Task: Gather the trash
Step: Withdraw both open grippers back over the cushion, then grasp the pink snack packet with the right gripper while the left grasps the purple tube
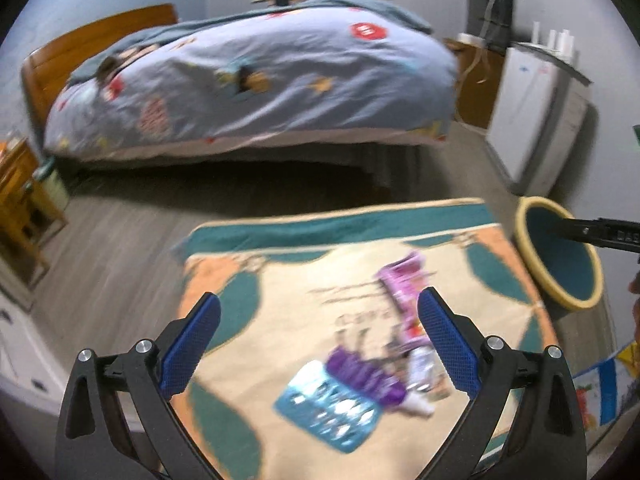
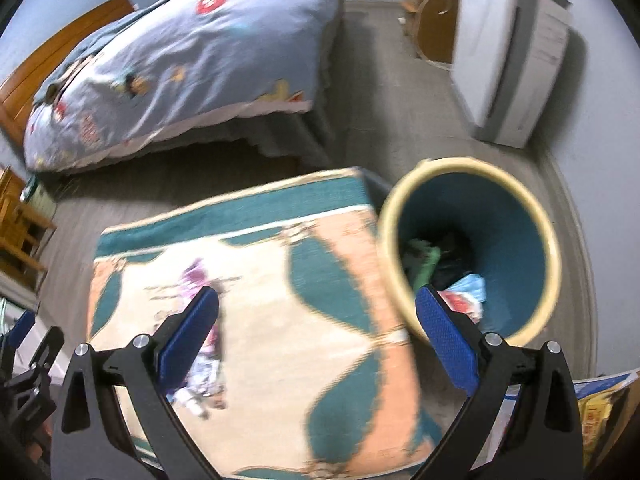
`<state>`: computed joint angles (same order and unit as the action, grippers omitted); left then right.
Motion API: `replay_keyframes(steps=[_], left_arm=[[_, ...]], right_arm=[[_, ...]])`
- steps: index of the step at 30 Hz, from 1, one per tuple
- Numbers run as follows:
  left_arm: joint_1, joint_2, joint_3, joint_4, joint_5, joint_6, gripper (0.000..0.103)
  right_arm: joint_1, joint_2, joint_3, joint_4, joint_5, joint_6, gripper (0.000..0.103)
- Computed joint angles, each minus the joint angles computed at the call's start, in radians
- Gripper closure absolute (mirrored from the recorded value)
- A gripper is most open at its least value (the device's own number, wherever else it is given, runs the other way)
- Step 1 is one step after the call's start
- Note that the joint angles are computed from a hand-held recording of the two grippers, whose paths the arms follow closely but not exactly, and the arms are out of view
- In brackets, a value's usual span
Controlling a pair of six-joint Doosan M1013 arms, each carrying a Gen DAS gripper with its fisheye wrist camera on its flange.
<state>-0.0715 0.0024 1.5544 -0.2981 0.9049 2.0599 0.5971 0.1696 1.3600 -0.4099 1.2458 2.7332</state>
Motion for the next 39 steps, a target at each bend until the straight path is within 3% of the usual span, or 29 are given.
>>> replay_keyframes(steps=[9,27,32,34,37,39], left_arm=[[0.05,0.038,0.006,0.063,0.042,-0.008,0.005],[0.081,0.108,-0.042,0.053,0.063,-0.026,0.005],[0.079,0.119,-0.052,0.052,0.073,-0.026,0.005],[0.075,0.119,-0.051,0.049,0.075,-0.019,0.005],[0.063,0.115,-0.043,0.049,0.08,-0.001,0.005],[0.053,0.112,-0.038,0.048,0.09,0.007,0.005]], right_arm=[[0.03,0.113,-0.099,0.076,0.038,-0.088,0.006],[0.001,0.264,-0.211,0.24,0.07,-0.182,0.009],[-0.01,0.304,-0.24,0.305,0.109,-0.249,0.038],[-0.017,0.309,-0.238,0.338,0.118,-0.262,0.066],[-0.026,0.297,-0.221,0.358,0.101,-0.257,0.081],[-0.028,0.285,-0.209,0.349,0.087,-0.249,0.084]])
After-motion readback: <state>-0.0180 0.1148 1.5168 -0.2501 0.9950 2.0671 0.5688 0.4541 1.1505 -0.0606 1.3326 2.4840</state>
